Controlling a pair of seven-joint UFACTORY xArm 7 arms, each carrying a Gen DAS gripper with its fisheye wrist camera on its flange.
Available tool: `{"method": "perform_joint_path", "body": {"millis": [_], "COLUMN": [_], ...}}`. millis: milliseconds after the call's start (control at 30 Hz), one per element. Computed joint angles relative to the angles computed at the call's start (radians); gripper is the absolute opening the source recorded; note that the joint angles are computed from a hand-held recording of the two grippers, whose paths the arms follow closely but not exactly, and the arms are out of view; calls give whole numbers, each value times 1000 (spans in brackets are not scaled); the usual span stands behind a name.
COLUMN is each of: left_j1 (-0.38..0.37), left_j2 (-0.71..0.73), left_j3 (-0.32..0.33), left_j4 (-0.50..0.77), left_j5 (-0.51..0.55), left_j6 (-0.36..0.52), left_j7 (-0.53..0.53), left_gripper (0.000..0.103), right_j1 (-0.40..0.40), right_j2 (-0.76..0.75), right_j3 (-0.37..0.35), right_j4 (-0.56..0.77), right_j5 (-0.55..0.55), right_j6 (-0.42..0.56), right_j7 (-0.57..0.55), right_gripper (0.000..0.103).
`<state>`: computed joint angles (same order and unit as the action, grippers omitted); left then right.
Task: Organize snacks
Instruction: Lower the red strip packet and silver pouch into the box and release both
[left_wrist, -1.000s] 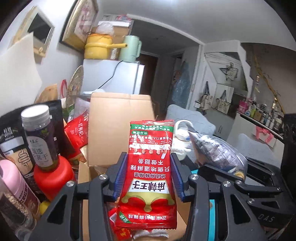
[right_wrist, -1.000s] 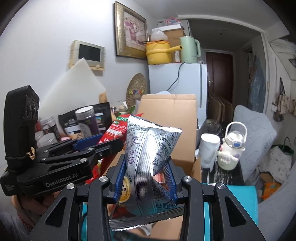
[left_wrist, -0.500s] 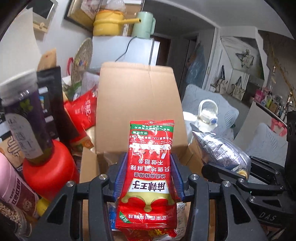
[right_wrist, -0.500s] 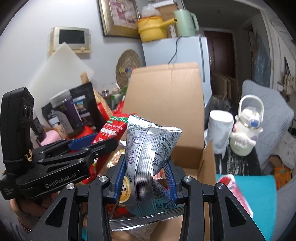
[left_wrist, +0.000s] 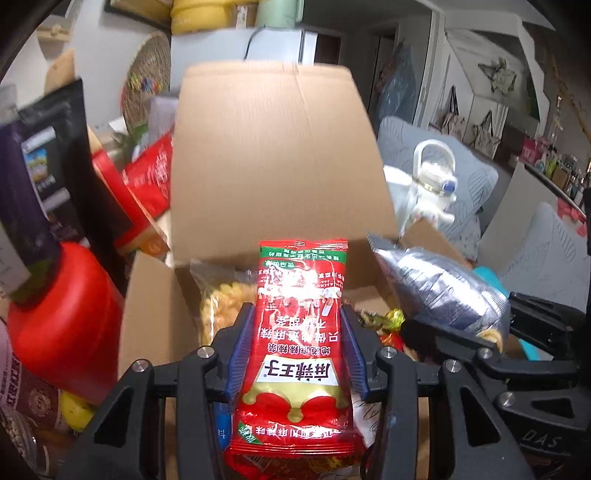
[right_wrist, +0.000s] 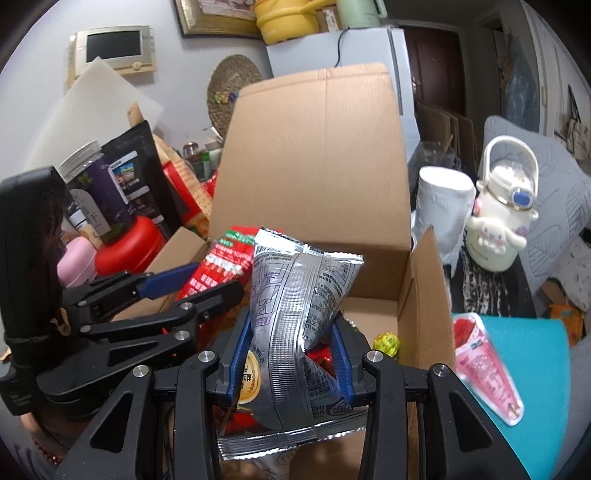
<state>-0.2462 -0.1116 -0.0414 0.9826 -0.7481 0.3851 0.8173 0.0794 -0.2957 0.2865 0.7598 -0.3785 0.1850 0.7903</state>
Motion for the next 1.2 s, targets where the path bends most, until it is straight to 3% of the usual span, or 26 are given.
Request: {"method": "perform_joint_path", "body": {"millis": [433, 533, 833, 967, 1200], "left_j1": [32, 46, 58, 61, 58], "left_j2": [51, 76, 89, 94, 85], "left_j3": [-24, -27, -41, -44, -47], "left_j4": [23, 47, 49, 49, 36], "left_j5": [175, 246, 345, 420, 476], "left_j6": [5, 45, 31, 24, 10], "left_j7": [-142, -214, -289, -354, -392], "left_gripper": [45, 45, 53, 58, 58], "right_j1": [69, 104, 131, 116, 93], "right_j2": [69, 92, 127, 117, 81], "right_j3": [-46, -79, -109, -99, -81], "right_j4": [43, 51, 77, 71, 55], "right_j5": [43, 104, 173, 130, 63], "right_j6": [79, 86, 118, 114, 124], "right_j7": [-57, -93, -128, -87, -50], "right_gripper": [40, 40, 42, 50, 50]}}
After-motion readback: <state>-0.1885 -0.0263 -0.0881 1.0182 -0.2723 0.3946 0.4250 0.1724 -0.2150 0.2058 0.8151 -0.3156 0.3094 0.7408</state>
